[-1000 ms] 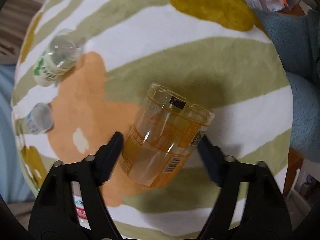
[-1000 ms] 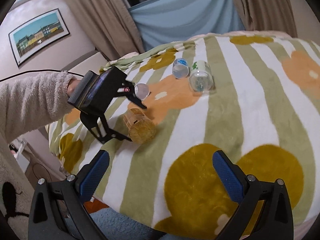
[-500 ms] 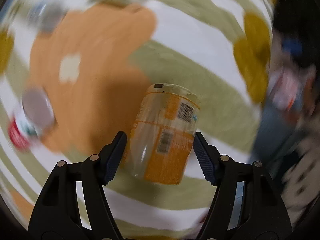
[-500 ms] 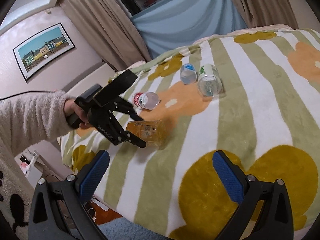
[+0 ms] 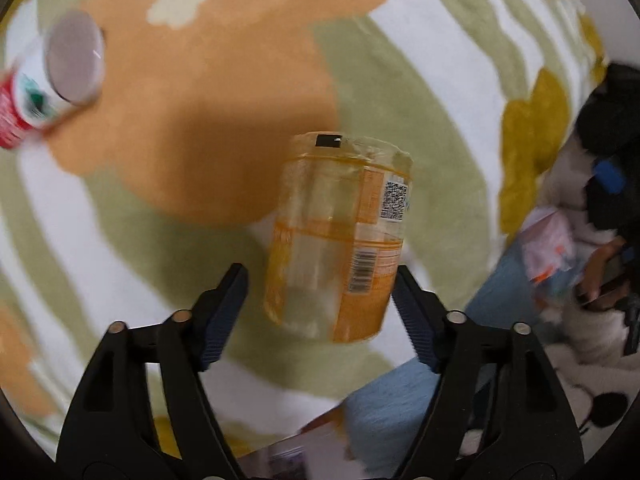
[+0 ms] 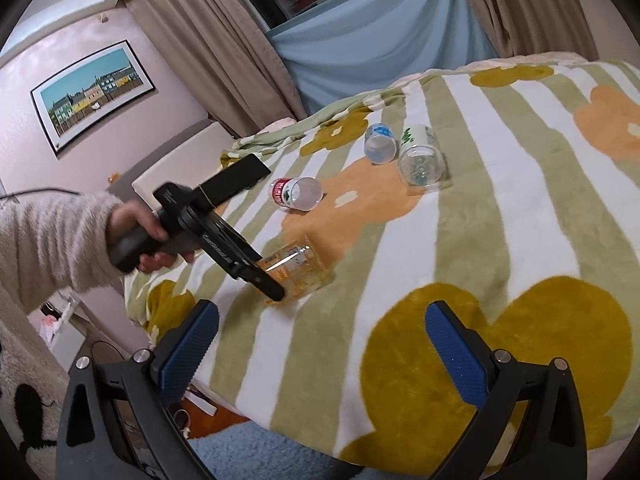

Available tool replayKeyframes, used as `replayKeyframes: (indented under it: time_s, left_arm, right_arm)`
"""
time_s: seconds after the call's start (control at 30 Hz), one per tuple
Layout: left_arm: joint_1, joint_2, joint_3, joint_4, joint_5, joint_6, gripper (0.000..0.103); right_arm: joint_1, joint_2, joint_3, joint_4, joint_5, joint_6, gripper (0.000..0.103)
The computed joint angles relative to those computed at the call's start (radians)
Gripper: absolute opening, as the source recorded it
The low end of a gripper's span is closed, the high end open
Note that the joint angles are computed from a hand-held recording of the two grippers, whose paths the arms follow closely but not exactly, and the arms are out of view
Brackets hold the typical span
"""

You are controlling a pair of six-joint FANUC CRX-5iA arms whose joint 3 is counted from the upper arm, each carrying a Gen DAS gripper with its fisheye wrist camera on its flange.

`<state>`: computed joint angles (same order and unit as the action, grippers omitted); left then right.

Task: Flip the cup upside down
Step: 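Close the left gripper on the cup while the right gripper releases it, then rotate the held cup with the left gripper and set it upside down on the blanket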

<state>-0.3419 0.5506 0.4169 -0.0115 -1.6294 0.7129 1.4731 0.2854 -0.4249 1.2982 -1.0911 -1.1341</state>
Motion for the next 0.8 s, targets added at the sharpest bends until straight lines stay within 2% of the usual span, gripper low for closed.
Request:
replayKeyframes:
  time_s: [0.07, 0.1, 0.2, 0.27, 0.43, 0.53, 0.6, 0.7, 0.8]
  left_arm:
    - [-0.027, -0.021, 0.010, -0.045, 0.039, -0.008, 0.093]
    - [-0.034, -0.012, 0.027, -0.051, 0.038, -0.003, 0.094]
    - [-0.052, 0.045, 0.107, -0.037, -0.039, 0.041, 0.094]
    - [-0.073, 0.080, 0.153, -0.064, -0.078, 0.067, 0.094]
    - [-0.112, 0.143, 0.208, -0.104, -0.144, 0.106, 0.094]
    - [-0.124, 0.153, 0.205, -0.109, -0.150, 0.110, 0.087]
    - [-0.129, 0.163, 0.211, -0.105, -0.160, 0.120, 0.070]
    - [-0.106, 0.155, 0.172, -0.072, -0.146, 0.124, 0.059]
    - [-0.101, 0.142, 0.160, -0.055, -0.124, 0.119, 0.059]
  right_arm:
    - [0.005, -0.002, -0.006, 0.003, -0.011, -0.008, 0.103]
    - [0.006, -0.002, -0.008, 0.007, -0.014, -0.016, 0.103]
    - [0.004, 0.004, -0.012, 0.014, -0.012, -0.039, 0.103]
    - [0.003, 0.005, -0.014, 0.017, -0.006, -0.046, 0.103]
    - [0.009, 0.007, -0.011, 0.001, -0.007, -0.036, 0.103]
    - [0.009, 0.003, -0.025, 0.009, -0.010, -0.063, 0.103]
    - [0.007, 0.000, -0.036, 0.018, -0.007, -0.082, 0.103]
    - [0.000, -0.001, -0.042, 0.031, 0.005, -0.094, 0.103]
    - [-0.007, 0.000, -0.044, 0.047, 0.019, -0.100, 0.103]
